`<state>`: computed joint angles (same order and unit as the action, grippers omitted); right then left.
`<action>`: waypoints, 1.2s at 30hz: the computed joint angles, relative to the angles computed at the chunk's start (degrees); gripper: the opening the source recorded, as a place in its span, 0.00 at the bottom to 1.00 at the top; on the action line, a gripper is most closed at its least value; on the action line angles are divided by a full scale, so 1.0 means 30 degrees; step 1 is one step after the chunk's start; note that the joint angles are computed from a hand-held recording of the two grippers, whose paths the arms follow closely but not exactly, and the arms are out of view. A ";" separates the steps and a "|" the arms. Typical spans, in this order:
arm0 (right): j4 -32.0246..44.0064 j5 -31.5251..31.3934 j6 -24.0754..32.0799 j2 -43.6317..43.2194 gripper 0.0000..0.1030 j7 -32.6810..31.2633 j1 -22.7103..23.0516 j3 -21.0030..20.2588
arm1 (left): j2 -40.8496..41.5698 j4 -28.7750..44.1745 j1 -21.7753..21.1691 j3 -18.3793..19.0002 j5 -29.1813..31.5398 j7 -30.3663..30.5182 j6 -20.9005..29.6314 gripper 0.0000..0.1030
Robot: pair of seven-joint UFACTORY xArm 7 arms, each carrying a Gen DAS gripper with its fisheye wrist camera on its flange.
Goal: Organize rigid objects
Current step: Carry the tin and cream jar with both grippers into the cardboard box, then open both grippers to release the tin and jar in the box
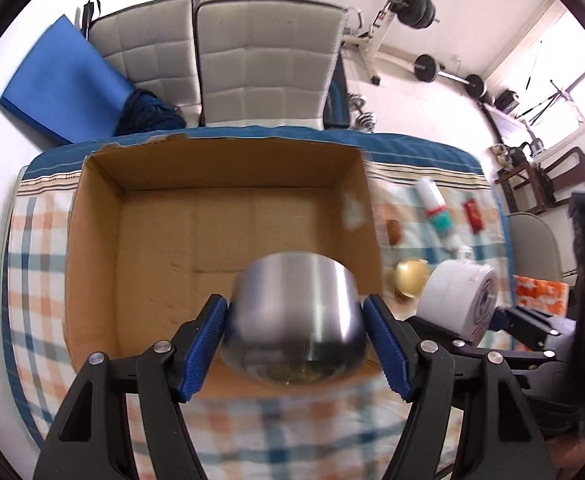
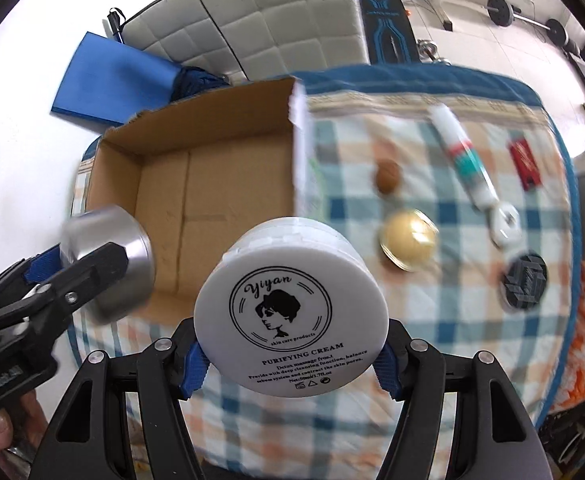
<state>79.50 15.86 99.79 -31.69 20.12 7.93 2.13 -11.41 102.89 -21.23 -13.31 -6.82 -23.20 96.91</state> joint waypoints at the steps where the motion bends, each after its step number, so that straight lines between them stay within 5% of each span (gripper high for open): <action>1: -0.0106 -0.0130 -0.0729 0.0623 0.66 0.0273 -0.0008 0.0491 | -0.0237 -0.1051 0.0214 0.0490 -0.0500 0.0350 -0.0638 0.65; 6: -0.0200 -0.0912 -0.2749 0.3667 0.66 0.1532 0.0432 0.1681 | -0.0248 -0.4747 0.1188 0.1530 -0.0823 0.1666 -0.2339 0.61; 7: 0.0017 -0.1111 -0.2878 0.4192 0.67 0.1550 0.0629 0.1793 | -0.0061 -0.5324 0.1408 0.1797 -0.1248 0.1836 -0.2655 0.52; 8: 0.0294 -0.1452 -0.3069 0.4831 0.67 0.1734 0.0803 0.1995 | 0.0160 -0.5781 0.1624 0.2095 -0.1880 0.2066 -0.2997 0.18; 9: 0.0472 -0.1725 -0.3201 0.5186 0.67 0.1843 0.0962 0.2076 | 0.0353 -0.5962 0.1824 0.2275 -0.2287 0.2170 -0.3177 0.17; 13: 0.1405 -0.2931 -0.3646 0.7191 0.67 0.2222 0.1598 0.2382 | 0.1287 -0.5783 0.2316 0.2714 -0.4414 0.3089 -0.4382 0.23; 24: 0.4189 -0.3541 -0.3505 1.1032 0.67 0.2623 0.2618 0.2117 | 0.2288 -0.4874 0.2867 0.2496 -0.2891 0.3169 -0.3783 0.21; 34: 0.2477 -0.3028 -0.4832 1.1022 0.68 0.2919 0.2615 0.1820 | 0.1561 -0.6188 0.3097 0.2491 -0.2996 0.2814 -0.3956 0.24; 36: 0.2351 -0.2802 -0.4648 1.1029 0.71 0.2856 0.2536 0.1783 | 0.1702 -0.5723 0.2913 0.2208 -0.1965 0.2505 -0.3604 0.33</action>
